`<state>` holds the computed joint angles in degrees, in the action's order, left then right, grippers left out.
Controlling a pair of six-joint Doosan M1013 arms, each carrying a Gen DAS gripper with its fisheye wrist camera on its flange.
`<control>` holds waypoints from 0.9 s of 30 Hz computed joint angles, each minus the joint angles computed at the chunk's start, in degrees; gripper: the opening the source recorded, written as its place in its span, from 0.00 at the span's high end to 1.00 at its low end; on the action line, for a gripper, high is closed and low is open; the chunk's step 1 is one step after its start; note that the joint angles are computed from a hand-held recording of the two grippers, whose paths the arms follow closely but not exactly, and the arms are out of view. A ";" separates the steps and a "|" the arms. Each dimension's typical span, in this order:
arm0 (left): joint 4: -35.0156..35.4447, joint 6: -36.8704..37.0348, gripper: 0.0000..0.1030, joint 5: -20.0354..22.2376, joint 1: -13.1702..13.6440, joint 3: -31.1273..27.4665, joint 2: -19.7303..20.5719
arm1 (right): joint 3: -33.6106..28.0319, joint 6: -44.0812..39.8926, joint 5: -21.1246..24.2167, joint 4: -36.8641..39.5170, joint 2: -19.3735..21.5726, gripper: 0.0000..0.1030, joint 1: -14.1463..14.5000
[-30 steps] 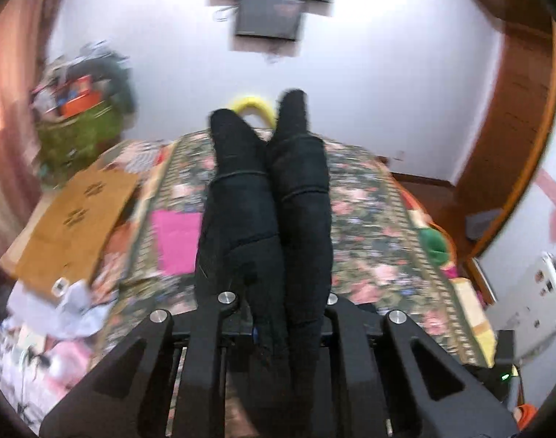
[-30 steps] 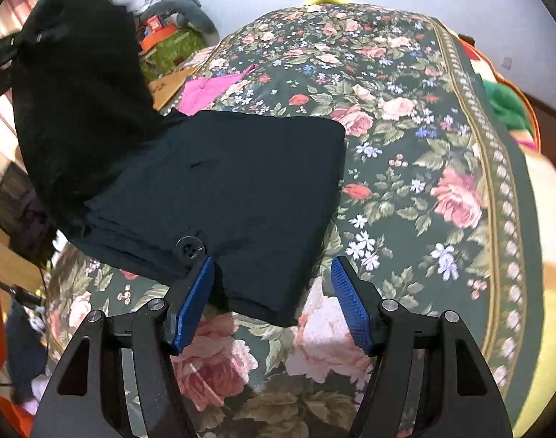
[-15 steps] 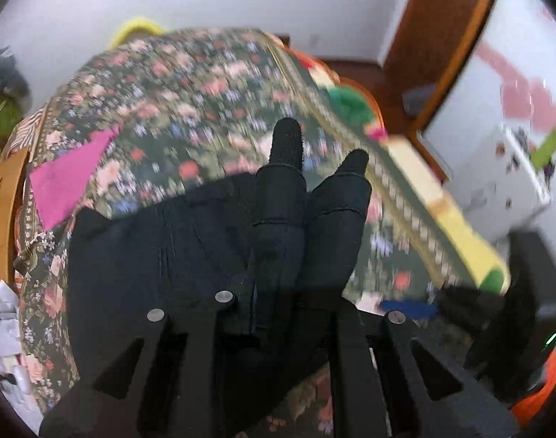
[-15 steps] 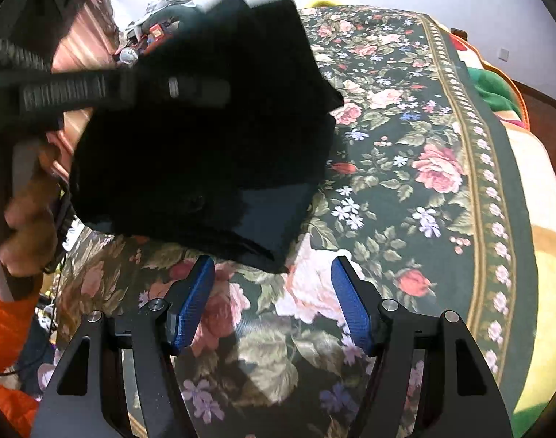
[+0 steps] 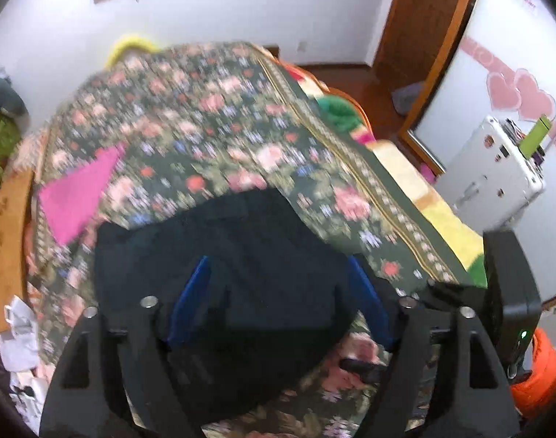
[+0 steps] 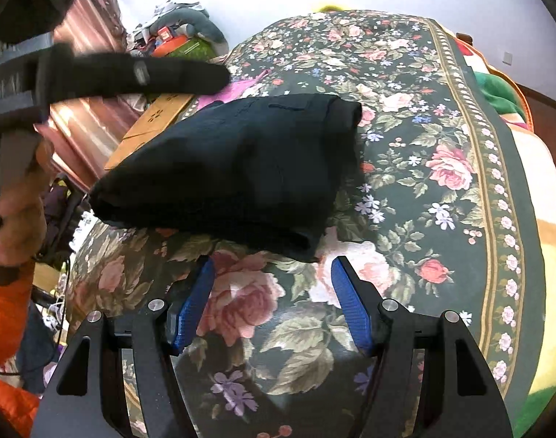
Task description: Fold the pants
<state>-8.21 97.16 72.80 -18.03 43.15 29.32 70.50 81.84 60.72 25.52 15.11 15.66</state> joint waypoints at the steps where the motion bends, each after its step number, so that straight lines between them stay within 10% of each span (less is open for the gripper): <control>1: 0.85 -0.30 0.14 -0.89 0.10 -0.17 -0.03 | 0.01 -0.09 -0.03 0.06 0.00 0.39 0.01; 10: 11.67 -4.25 0.11 4.54 3.49 -12.95 8.30 | -0.15 1.17 -0.84 -1.50 -0.05 0.39 0.40; 19: 15.46 -4.41 0.11 24.92 6.23 -38.14 25.57 | -0.64 5.16 -1.49 -4.86 -0.17 0.39 0.58; 22: 19.13 -1.99 0.09 24.86 5.82 -32.99 24.66 | -0.81 6.12 -1.32 -5.73 -0.20 0.39 0.60; 27: 18.47 0.18 0.08 10.13 6.13 -11.65 13.91 | -0.86 6.60 -1.99 -7.16 -0.57 0.39 0.95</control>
